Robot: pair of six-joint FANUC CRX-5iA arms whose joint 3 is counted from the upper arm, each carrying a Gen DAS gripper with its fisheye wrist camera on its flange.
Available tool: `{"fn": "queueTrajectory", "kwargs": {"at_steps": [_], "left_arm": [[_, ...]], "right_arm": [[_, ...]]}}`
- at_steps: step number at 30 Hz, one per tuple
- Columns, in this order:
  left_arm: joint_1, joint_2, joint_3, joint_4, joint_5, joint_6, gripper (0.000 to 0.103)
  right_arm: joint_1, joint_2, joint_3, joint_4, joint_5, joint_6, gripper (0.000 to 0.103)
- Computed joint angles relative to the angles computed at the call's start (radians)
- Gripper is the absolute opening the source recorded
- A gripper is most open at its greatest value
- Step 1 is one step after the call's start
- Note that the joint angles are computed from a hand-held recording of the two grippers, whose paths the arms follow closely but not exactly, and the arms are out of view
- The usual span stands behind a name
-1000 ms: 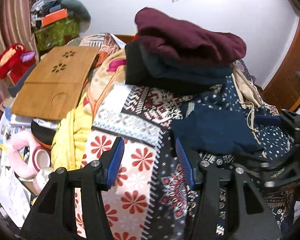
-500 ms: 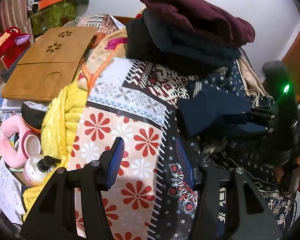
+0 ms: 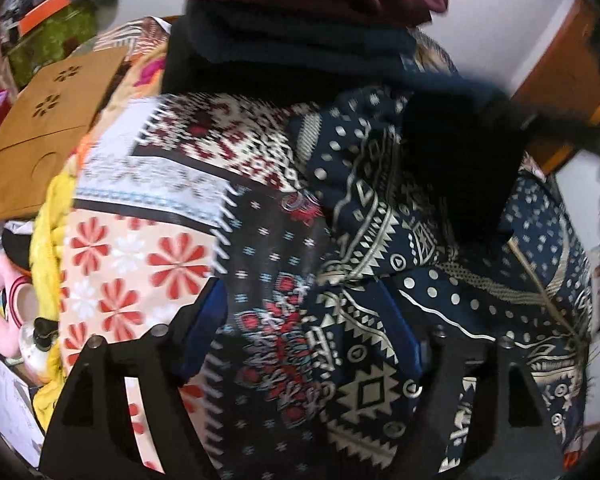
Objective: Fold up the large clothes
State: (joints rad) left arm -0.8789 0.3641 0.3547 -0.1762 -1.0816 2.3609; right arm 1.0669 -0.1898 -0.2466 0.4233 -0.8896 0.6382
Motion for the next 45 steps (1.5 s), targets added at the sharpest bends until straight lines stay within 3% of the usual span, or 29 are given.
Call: {"fn": "queueTrajectory", "kwargs": {"at_steps": [6,10,17,21,27,39,45], "left_arm": [[-0.032,0.152,0.204,-0.072,-0.194,-0.035,0.076],[-0.043,0.185,0.267,-0.138,-0.254,0.03,0.076],[-0.034,0.156,0.229,-0.178,-0.26,0.139,0.078],[-0.026,0.142,0.202,-0.172,-0.244,0.153,0.081],[-0.039,0.164,0.234,-0.201,-0.279,0.15,0.084],[-0.055,0.185,0.259,-0.223,-0.308,0.161,0.088],[-0.055,0.194,0.277,-0.221,-0.33,0.144,0.089]], "right_arm": [[-0.013,-0.16,-0.132,0.181,0.003,-0.194,0.011],[-0.026,-0.25,-0.199,0.242,-0.043,-0.296,0.011],[-0.075,-0.357,-0.282,0.151,-0.115,-0.352,0.011],[-0.116,-0.392,-0.32,0.031,-0.117,-0.357,0.011],[-0.124,-0.463,-0.387,-0.045,-0.127,-0.428,0.011],[-0.028,-0.607,-0.48,0.042,-0.221,-0.624,0.014],[0.1,-0.654,-0.494,0.182,-0.387,-0.735,0.015]]}}
